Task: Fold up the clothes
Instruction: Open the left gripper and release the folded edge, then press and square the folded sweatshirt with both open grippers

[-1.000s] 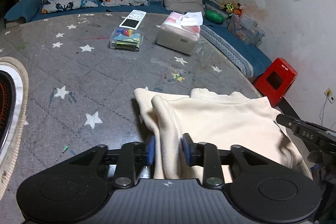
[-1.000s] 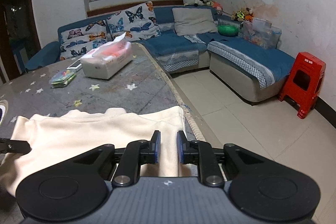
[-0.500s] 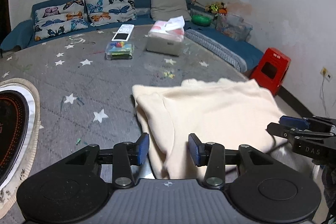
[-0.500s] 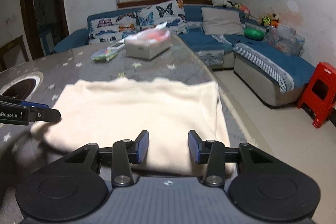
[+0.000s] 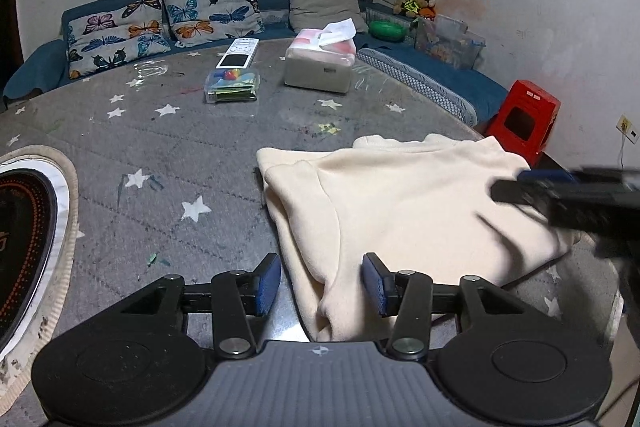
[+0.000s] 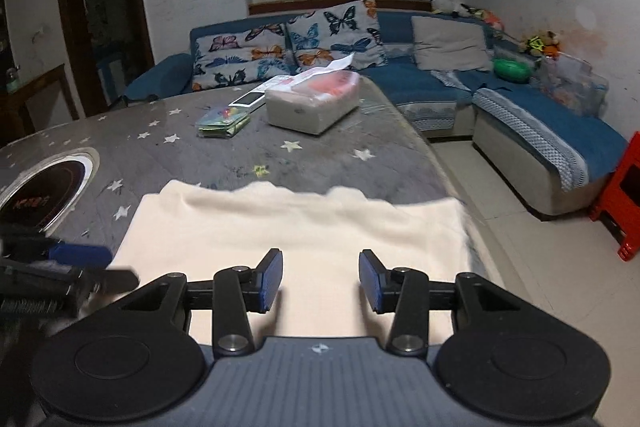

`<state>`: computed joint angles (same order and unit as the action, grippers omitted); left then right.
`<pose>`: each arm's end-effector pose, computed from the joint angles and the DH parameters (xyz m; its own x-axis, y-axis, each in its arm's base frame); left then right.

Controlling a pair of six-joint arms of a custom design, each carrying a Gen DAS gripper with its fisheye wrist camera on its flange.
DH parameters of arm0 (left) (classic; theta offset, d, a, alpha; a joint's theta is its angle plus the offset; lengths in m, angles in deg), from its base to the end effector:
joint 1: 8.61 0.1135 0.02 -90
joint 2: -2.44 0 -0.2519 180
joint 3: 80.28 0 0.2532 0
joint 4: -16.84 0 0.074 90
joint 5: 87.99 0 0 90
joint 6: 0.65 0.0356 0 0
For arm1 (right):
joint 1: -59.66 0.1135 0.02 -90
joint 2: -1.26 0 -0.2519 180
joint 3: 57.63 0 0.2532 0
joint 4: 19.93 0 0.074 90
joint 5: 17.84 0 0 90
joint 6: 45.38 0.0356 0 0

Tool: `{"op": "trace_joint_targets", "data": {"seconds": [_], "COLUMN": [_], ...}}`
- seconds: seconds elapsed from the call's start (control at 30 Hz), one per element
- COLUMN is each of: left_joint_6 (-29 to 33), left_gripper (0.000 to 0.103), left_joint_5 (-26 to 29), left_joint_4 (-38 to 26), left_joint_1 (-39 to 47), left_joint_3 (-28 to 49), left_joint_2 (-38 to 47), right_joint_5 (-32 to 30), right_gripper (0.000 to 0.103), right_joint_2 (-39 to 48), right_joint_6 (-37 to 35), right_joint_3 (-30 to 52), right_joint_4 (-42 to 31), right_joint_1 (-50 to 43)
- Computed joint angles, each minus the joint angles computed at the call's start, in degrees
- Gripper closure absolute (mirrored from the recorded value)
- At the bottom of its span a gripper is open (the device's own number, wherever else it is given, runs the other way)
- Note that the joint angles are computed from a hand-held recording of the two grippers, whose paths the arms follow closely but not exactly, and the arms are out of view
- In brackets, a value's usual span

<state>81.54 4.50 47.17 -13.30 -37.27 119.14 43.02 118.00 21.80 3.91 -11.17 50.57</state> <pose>0.2829 -0.0248 0.0203 -0.6933 -0.0793 -0.7163 0.0191 0.9915 -0.1284 0.3486 -0.0382 0.0544 -0.5846 -0.2495 -0.7720 -0.4557 0.8882 0.0580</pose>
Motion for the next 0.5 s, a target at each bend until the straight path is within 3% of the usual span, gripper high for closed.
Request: {"op": "trace_joint_targets", "data": {"seconds": [0.3, 0.5], "left_joint_6": [0.15, 0.12], "left_gripper": [0.052, 0.049], "left_joint_5": [1.64, 2.11], "left_joint_4": [-0.85, -0.94], "left_joint_1": [0.92, 1.27], "left_joint_3": [0.47, 0.50], "left_joint_2": [0.11, 0.25], "right_joint_5": [7.98, 7.55], "right_gripper": [0.060, 0.056], "right_joint_2": [9.94, 11.14], "right_joint_6": [3.14, 5.28], "right_joint_3": [13.29, 14.60], "right_joint_4": [-4.22, -3.25], "right_joint_1": [7.09, 7.37]}}
